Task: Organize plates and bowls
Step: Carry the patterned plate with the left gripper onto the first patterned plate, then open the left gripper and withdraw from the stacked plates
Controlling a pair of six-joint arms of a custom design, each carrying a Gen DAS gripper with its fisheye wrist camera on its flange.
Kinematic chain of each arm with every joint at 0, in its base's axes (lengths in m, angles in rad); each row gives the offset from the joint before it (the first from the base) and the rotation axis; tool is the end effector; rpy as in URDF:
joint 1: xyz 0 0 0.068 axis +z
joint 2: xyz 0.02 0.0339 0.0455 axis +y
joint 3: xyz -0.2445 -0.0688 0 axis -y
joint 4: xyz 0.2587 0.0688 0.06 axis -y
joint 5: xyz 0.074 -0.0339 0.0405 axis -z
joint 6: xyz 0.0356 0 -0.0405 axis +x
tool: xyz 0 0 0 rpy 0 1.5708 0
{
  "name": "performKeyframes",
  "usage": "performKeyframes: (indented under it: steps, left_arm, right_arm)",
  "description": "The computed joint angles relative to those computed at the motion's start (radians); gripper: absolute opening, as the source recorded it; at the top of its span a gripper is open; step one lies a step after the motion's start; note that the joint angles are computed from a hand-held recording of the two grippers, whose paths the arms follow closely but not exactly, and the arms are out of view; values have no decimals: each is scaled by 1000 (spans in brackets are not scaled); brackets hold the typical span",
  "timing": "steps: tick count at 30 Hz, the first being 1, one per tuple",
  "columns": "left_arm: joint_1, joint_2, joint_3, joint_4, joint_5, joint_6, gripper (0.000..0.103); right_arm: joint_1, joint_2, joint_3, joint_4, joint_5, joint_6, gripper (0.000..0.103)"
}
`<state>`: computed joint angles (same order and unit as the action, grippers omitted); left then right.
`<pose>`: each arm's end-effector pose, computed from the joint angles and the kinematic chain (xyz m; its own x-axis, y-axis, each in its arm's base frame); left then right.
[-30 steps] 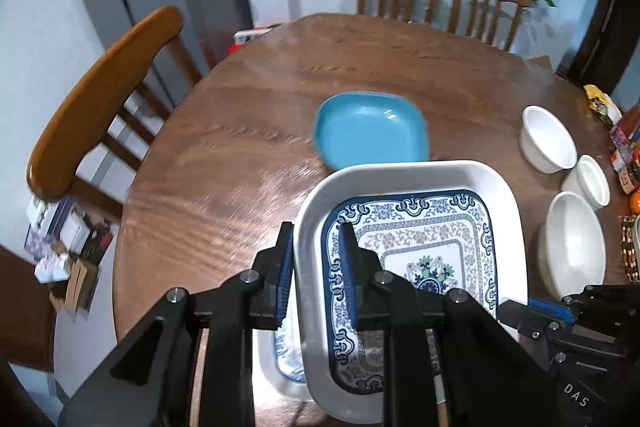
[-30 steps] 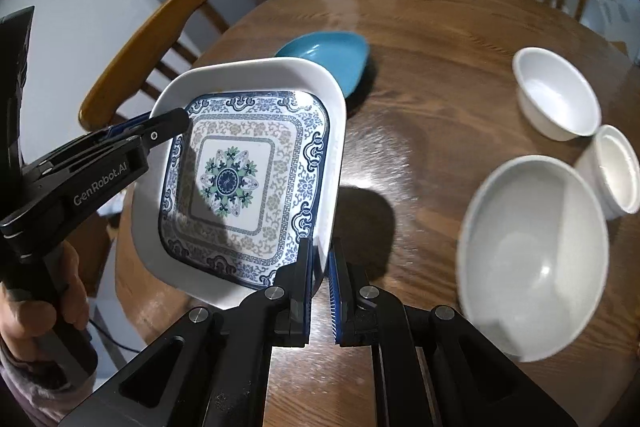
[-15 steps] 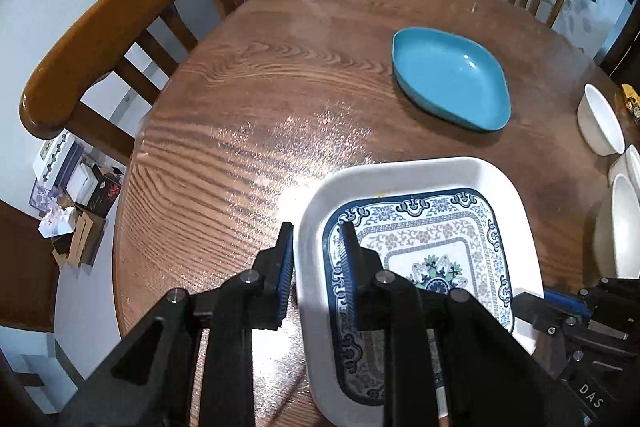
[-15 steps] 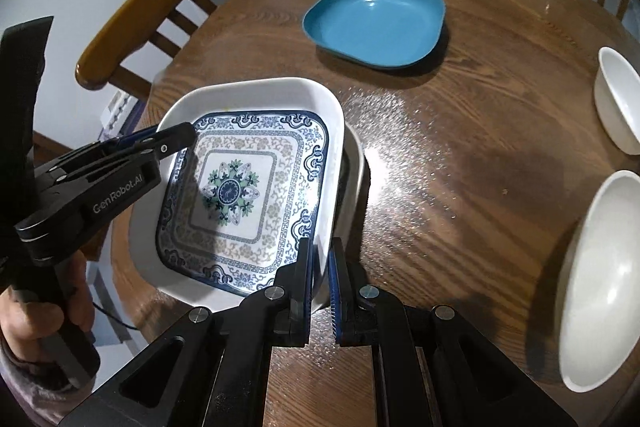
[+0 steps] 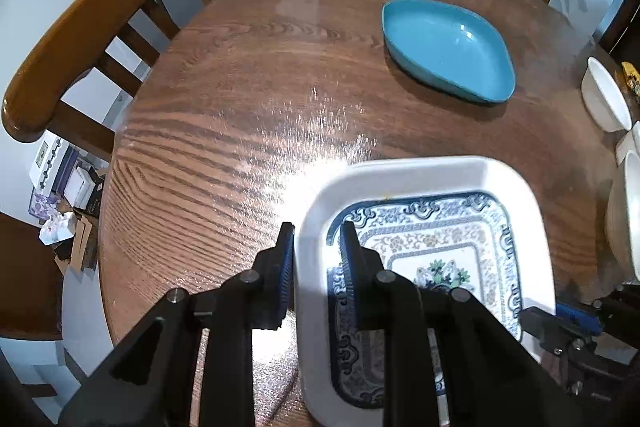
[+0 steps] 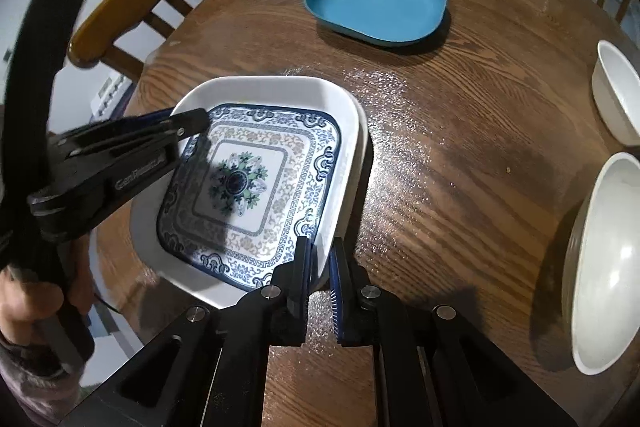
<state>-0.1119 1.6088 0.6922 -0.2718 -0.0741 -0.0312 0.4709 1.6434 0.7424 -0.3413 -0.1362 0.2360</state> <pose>0.2738 -0.0281 0.0875 -0.9241 0.0725 -0.3751 0.0551 0.9969 0.0570 0.2479 0.1316 0.0884 -0.9344 -0.2157 -0.2836 -0.2778 0.9395 0.2004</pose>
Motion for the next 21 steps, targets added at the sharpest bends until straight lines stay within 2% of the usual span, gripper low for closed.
performKeyframes:
  steps: [13, 15, 19, 21]
  left_arm:
    - [-14, -67, -56, 28, -7, 2, 21]
    - [-22, -93, -67, 23, -19, -3, 37]
    - [-35, -172, -93, 5, -26, -12, 53]
    - [-49, -207, -100, -10, -36, -22, 67]
  right_arm:
    - [43, -41, -25, 9, 110, 10, 11]
    - [37, -87, -52, 10, 131, 3, 11]
    - [20, -164, -90, 15, 118, -11, 11]
    - [-1, -208, -118, 20, 85, -20, 11]
